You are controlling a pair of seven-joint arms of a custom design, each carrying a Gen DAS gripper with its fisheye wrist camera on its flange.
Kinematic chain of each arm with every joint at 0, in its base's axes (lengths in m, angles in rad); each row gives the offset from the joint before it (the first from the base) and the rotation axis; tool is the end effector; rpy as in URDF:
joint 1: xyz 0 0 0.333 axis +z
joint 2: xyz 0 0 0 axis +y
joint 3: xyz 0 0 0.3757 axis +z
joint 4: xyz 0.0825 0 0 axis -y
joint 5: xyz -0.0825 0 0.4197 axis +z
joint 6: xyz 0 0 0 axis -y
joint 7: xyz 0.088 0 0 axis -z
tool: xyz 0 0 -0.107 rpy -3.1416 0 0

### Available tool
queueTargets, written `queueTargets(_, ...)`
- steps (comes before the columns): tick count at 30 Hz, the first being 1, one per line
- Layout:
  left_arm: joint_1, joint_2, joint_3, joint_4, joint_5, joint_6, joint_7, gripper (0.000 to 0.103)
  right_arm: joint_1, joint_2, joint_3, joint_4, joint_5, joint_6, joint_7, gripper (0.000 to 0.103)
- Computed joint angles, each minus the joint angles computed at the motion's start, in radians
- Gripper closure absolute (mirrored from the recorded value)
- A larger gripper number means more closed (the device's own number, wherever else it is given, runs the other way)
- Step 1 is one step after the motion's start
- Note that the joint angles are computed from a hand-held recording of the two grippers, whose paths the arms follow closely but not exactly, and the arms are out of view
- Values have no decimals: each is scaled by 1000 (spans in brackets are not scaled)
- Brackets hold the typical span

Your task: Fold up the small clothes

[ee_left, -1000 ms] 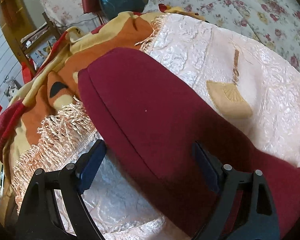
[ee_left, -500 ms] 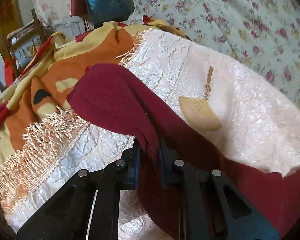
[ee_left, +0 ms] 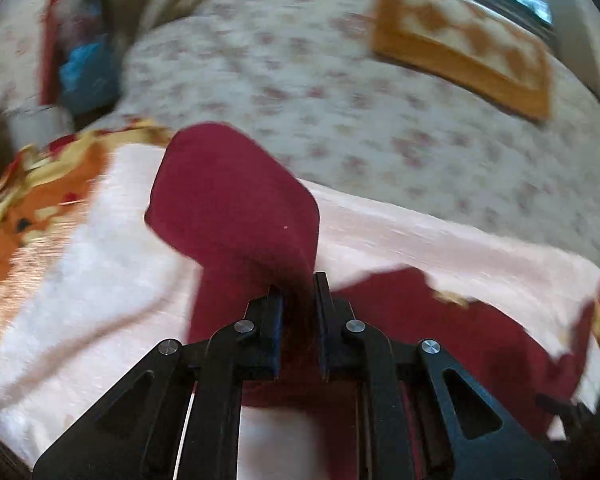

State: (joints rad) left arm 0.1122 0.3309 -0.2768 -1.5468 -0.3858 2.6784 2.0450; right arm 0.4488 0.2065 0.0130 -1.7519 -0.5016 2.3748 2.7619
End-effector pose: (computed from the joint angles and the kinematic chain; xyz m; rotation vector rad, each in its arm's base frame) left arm 0.7561 -0.0780 0.6067 -1.4884 2.0442 -1.0456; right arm 0.6309 0.3073 0.5405 -1.4302 2.2501 -0.5448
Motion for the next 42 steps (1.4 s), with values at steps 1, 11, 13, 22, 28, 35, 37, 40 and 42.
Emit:
queueTargets(1,3,-5,-18,-8,-15,-15,23,91,-1,-13,-4,-15,-5,2,13,0)
queueTargets(11,-68,-6,-48,-84,-90,-277,228,90,-68,-126,18,-156,-11,-4,89,0)
queueTargets(13,-59,-15,-42,-81,-122,-341,266,89,-80,-140,26,-173,-12,-7,95,0)
queueTargets(22,-43,-157,57,-229,-239,-103,501,38,-111,-134,41,-180,-8,61,82,0)
queueTargets(28,-93,-76,148,-221,101,85,212,38,-112,-91,24,-140,4,120,3,0)
queueTargets(35,-42,-20,97,-179,193,59,105,38,-131,-1,14,-93,212,247,-310,9)
queueTargets(37,-31,-18,84,-178,216,61,84,38,-155,13,31,-109,324,328,-450,50)
queueTargets(40,-10,-15,64,-165,214,42,66,38,-143,2,11,-139,376,394,-505,74)
queueTargets(42,-7,-12,62,-157,219,34,51,38,-133,-16,-5,-161,386,432,-531,83)
